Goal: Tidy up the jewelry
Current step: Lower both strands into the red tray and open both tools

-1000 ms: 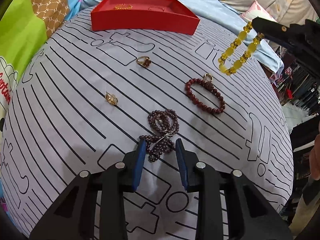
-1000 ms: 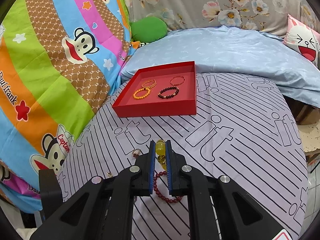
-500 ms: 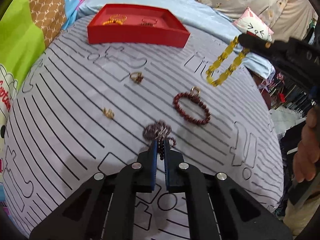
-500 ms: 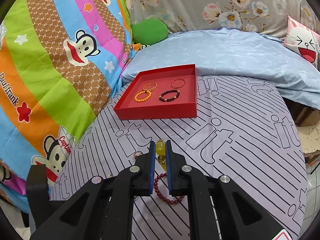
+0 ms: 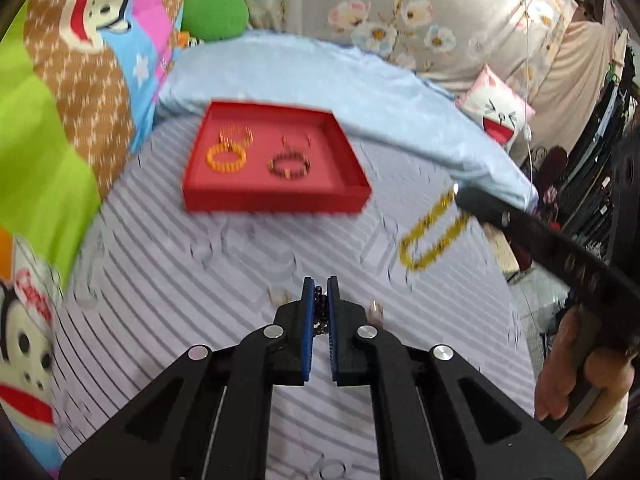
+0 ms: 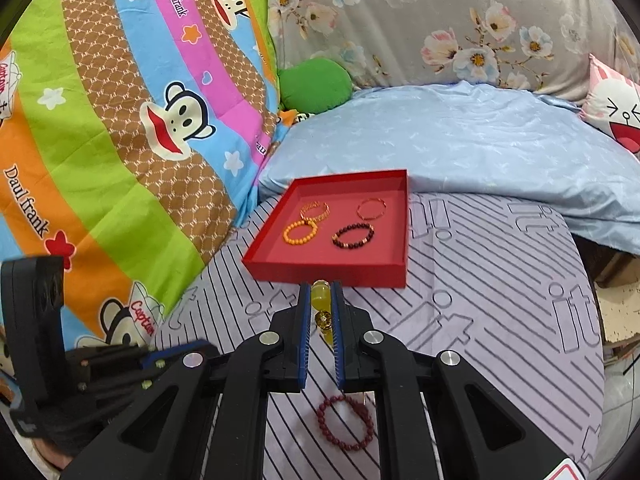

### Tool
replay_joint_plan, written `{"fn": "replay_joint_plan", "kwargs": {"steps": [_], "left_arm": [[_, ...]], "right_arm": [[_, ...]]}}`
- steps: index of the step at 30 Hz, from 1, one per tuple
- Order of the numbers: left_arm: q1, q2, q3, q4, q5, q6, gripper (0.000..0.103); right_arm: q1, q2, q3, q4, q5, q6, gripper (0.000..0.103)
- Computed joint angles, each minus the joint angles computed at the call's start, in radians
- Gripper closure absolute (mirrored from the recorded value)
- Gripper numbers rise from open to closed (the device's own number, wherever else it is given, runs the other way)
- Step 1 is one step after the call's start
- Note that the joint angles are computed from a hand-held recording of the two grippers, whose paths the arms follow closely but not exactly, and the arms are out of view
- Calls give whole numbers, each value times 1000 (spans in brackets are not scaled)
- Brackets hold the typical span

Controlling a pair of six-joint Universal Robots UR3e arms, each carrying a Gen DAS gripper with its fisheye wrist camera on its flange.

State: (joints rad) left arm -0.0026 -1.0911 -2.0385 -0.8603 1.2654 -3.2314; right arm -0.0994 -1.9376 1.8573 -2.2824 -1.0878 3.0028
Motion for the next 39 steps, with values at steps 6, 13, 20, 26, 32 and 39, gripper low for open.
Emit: {"fn": "replay_joint_plan", "kwargs": {"steps": [6,13,20,26,32,39], "left_arm": [[57,-205,206,69,15,34,97],[62,-464,436,123,36,37,97],[58,-666,561,152,41,21,97],[50,-773,581,171,50,11,97],[51,-838,575,186,69,13,97],[33,-856,573,251,122,-17,70]], "right_arm": [[71,213,-191,-58,-46,29,94],[151,504,-482,-80,-66,90,94],[191,735,-666,-57,-66,139,94],[208,852,-691,-37,-111,135,94],[187,875,-638,-70,-160,139,93],[177,821,-578,-145,-202,139,78]]}}
